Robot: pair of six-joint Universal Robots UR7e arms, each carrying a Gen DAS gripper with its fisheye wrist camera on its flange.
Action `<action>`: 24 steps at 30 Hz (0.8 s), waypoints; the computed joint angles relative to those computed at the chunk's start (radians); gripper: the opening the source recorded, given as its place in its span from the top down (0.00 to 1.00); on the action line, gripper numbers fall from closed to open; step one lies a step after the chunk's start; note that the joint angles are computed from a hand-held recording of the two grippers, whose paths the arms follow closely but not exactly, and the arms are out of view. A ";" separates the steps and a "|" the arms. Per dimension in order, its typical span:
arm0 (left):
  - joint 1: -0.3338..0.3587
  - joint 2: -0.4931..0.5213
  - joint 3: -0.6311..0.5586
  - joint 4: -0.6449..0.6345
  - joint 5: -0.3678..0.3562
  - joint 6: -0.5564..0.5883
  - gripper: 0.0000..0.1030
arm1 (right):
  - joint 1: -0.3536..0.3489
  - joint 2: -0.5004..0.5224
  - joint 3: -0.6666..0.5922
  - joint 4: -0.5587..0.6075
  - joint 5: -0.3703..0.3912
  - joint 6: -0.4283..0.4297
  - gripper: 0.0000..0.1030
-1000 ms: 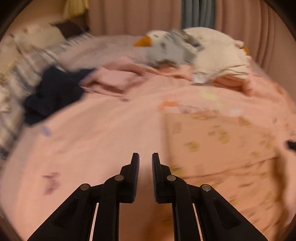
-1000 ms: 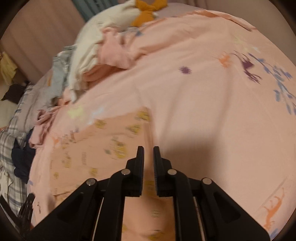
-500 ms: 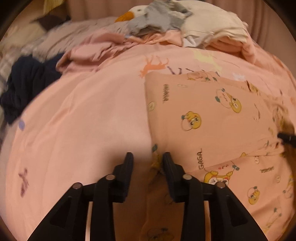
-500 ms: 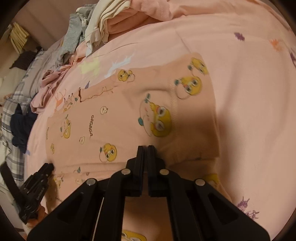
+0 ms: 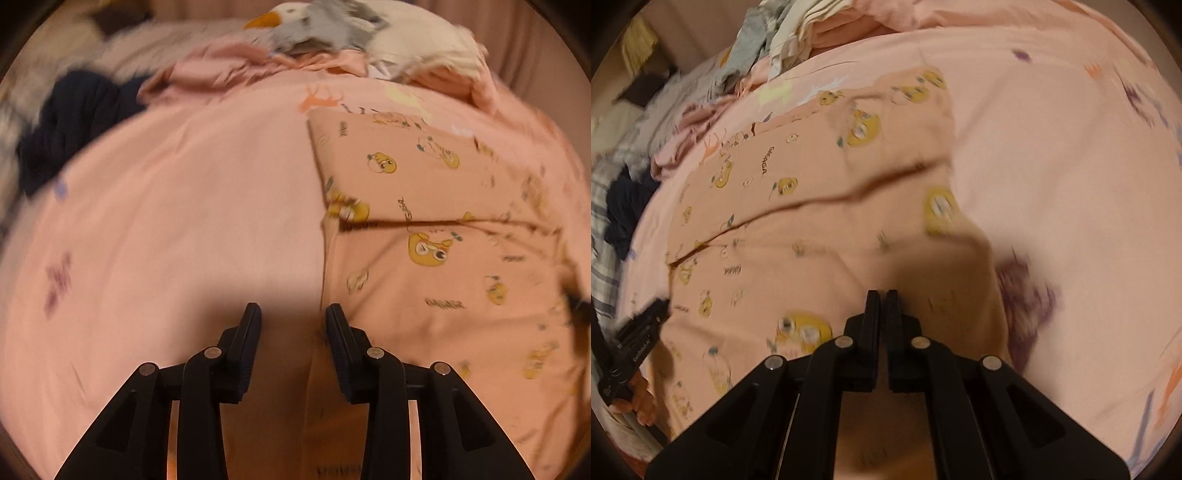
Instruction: Fold small clothes
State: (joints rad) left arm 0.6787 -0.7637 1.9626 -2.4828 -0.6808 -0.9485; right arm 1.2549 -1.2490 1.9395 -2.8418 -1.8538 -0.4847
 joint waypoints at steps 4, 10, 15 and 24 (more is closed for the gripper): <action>-0.020 -0.055 0.041 0.023 -0.083 -0.056 0.64 | -0.039 -0.068 0.062 0.023 0.056 0.022 0.99; -0.054 -0.182 0.202 -0.239 -0.284 -0.134 0.52 | -0.056 -0.224 0.135 0.157 0.103 0.051 0.67; -0.120 -0.234 0.343 -0.406 -0.343 -0.215 0.40 | -0.130 -0.407 0.261 0.130 0.225 0.007 0.35; -0.185 -0.196 0.471 -0.589 -0.372 -0.341 0.40 | -0.360 -0.551 0.351 0.310 0.371 0.029 0.35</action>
State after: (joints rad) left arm 0.4935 -0.9594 2.4339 -3.0716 -1.0524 -1.2893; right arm 0.8952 -1.8003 2.2909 -2.5319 -1.4824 -0.4554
